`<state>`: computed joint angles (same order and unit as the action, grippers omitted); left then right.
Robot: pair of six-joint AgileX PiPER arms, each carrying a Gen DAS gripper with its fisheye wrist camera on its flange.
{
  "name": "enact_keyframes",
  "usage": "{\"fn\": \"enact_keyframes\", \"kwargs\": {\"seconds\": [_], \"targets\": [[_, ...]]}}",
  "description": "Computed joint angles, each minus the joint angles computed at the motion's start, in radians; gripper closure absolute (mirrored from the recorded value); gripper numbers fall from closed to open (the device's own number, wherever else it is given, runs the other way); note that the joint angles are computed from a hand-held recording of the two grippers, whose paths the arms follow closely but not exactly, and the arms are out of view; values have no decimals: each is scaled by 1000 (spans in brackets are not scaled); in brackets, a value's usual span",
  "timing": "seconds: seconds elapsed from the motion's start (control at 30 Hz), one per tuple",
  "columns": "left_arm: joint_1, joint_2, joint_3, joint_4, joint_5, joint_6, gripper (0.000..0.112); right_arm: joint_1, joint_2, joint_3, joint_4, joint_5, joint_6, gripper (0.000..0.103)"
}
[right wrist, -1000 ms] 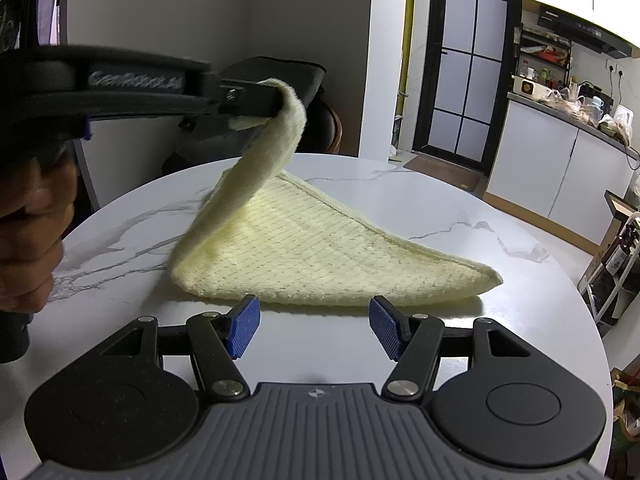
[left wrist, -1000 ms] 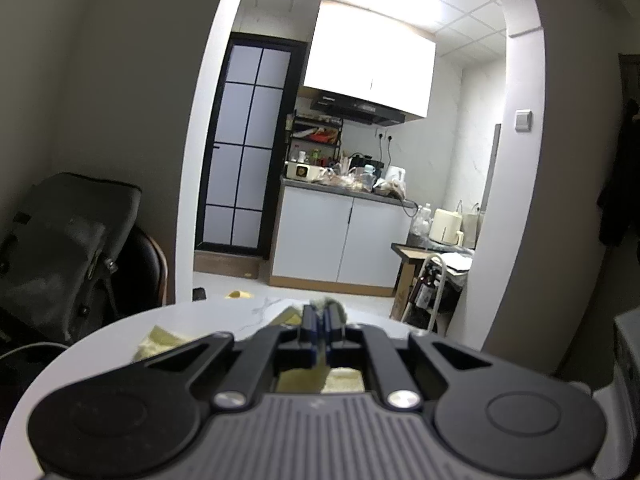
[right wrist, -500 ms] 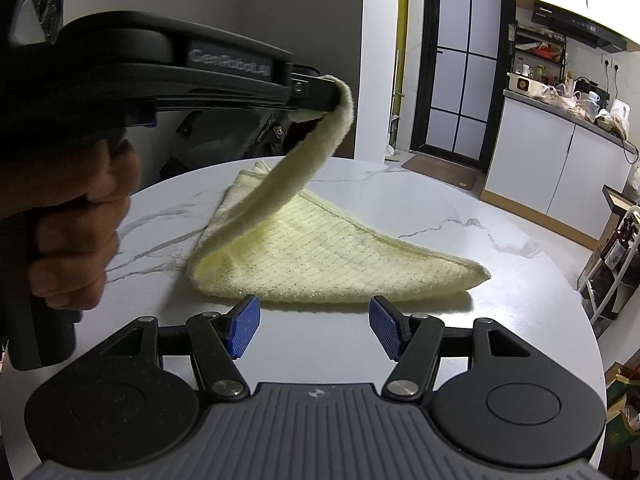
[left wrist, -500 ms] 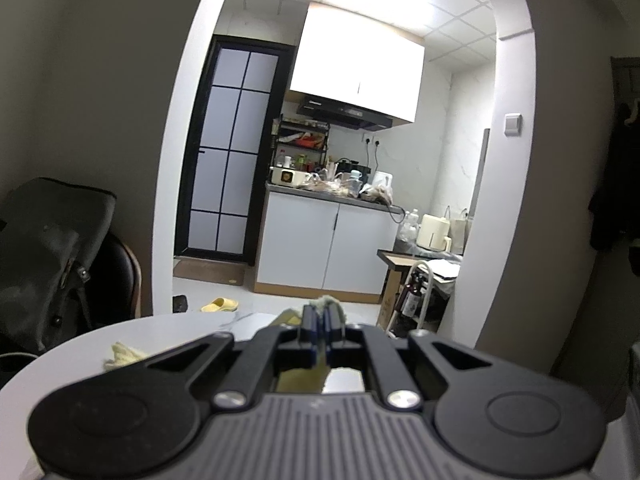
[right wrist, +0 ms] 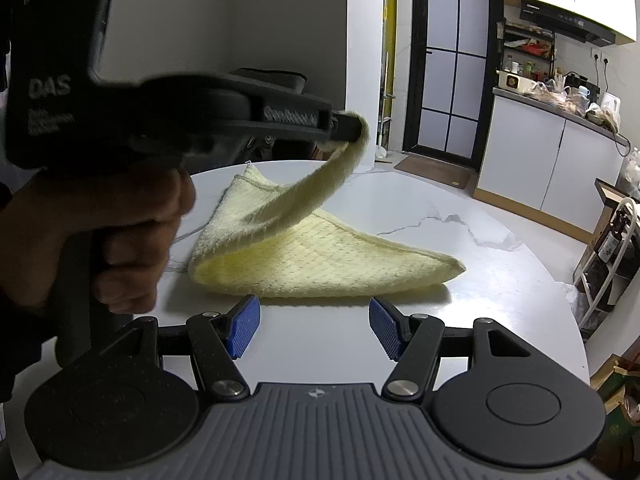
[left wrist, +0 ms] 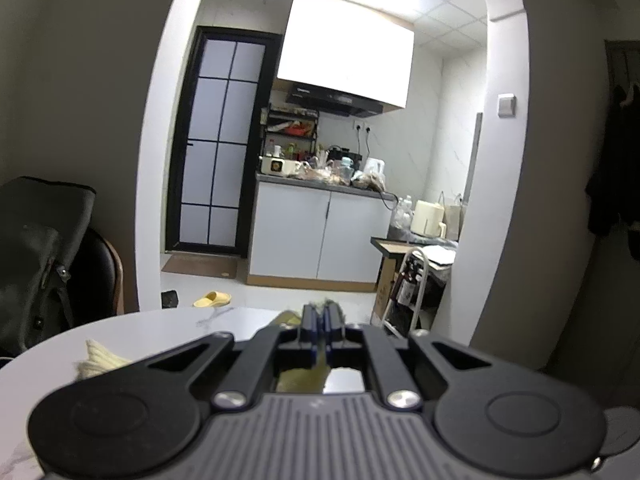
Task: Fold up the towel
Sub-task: 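Carry the towel corner across the triangle and lower it with the left gripper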
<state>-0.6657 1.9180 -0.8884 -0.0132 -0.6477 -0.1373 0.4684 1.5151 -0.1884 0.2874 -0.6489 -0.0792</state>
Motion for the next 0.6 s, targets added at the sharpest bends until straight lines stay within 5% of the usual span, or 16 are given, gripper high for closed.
{"fn": "enact_keyframes", "kwargs": {"seconds": [0.6], "targets": [[-38, 119, -162, 93, 171, -7, 108, -139, -11, 8, -154, 74, 77, 38]]}}
